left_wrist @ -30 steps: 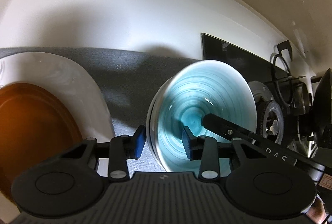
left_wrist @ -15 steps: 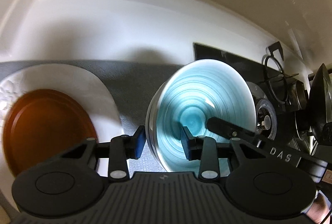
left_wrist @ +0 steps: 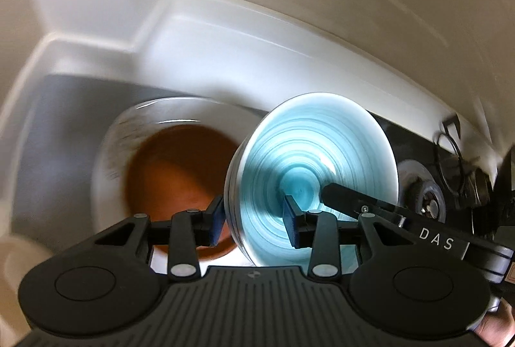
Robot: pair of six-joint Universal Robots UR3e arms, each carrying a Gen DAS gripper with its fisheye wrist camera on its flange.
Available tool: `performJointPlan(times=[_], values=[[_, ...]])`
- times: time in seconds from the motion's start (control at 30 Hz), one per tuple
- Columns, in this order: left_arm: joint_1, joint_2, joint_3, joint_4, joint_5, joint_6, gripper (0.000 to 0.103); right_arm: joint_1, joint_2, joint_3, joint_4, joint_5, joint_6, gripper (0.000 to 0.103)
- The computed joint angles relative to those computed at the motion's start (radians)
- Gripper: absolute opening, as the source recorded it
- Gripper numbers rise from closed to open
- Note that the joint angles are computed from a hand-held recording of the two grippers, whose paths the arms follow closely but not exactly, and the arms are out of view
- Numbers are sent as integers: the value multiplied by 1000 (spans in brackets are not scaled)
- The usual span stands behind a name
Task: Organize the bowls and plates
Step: 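Lift the nested bowls with both tools and carry them over the plate stack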
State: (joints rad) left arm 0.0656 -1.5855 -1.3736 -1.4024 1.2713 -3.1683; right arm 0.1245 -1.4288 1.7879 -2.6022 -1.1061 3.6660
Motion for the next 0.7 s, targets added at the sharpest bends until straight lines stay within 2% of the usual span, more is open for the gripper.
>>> performJointPlan(times=[0.23, 0.47, 0.6, 0.7], values=[[215, 247, -155, -98, 19, 62, 41, 171, 203, -284, 67, 19, 43, 29], [551, 459, -275, -273, -9, 246, 41, 336, 465, -656, 181, 30, 61, 29], [763, 514, -287, -401, -35, 393, 41, 405, 607, -894, 300, 38, 52, 29], [901, 523, -293, -466, -49, 506, 41, 443, 672, -1008, 365, 44, 27, 29]])
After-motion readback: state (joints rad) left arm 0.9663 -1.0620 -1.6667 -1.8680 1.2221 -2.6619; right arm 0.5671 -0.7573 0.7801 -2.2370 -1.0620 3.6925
